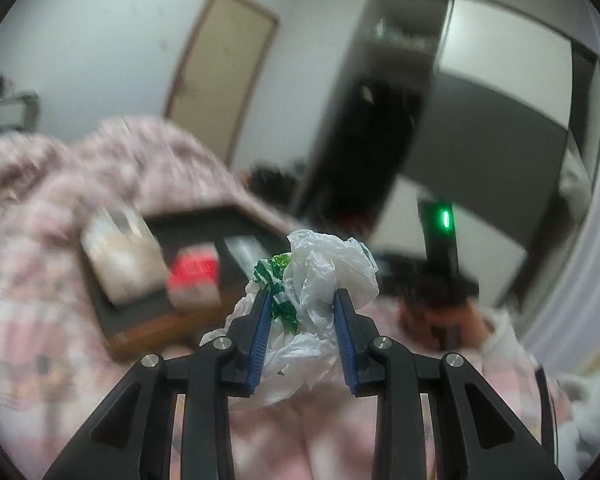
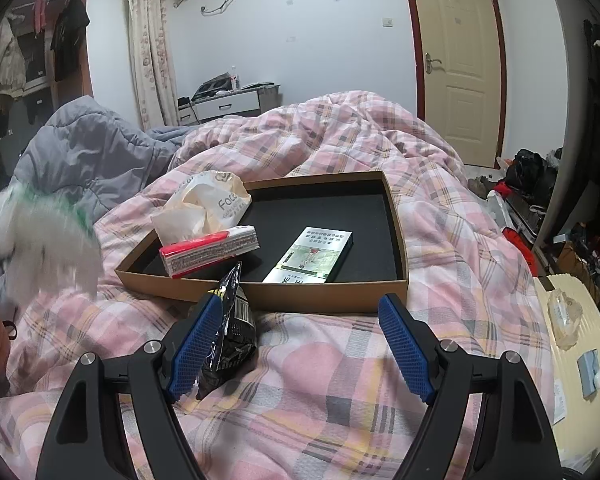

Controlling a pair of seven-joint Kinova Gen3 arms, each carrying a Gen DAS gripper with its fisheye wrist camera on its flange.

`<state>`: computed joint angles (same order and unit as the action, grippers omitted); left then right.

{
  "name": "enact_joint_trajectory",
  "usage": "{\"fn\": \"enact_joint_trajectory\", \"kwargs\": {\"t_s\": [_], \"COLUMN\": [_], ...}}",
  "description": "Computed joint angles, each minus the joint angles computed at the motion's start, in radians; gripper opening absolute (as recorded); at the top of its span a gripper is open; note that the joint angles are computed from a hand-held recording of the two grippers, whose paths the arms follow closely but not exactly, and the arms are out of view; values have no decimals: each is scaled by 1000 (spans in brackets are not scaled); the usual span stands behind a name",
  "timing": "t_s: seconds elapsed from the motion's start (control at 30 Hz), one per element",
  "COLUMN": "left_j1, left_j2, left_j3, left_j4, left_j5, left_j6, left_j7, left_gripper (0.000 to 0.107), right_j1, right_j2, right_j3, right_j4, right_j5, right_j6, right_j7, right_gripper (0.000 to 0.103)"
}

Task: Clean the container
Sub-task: 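Lift the white plastic bag with the left gripper and drop it beside the tray, then lower the left gripper and grasp the red tissue pack in the tray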

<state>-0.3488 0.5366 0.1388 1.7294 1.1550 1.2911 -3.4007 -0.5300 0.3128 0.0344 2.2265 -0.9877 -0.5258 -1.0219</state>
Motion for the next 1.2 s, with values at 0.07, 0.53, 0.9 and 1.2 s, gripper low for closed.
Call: {"fn": "enact_joint_trajectory", "kwargs": {"t_s": [0.07,0.53,0.9,1.2], "left_j1": [78,104,27,217], "left_j2": [-1,-73,-81,-89], "left_j3": [-29,70,21,-47], "left_j4": [-28,113,109,40], "left_j5": [-78,-110,31,182], "left_j6": [-62,-354,-162,-356], "left_j7": [81,-33,-131,21], "left_gripper": [27,86,86,92], "right_j1": [0,2,-1,10], "right_j2": [0,-1,-1,-4], "right_j3": [0,-2,-1,-7], "right_j4": [0,1,0,5], "right_j5": [0,0,-8,5], "right_j6": [-1,-1,-1,1], "right_j7": [2,1,5,-17], "right_gripper": [79,79,79,79]}}
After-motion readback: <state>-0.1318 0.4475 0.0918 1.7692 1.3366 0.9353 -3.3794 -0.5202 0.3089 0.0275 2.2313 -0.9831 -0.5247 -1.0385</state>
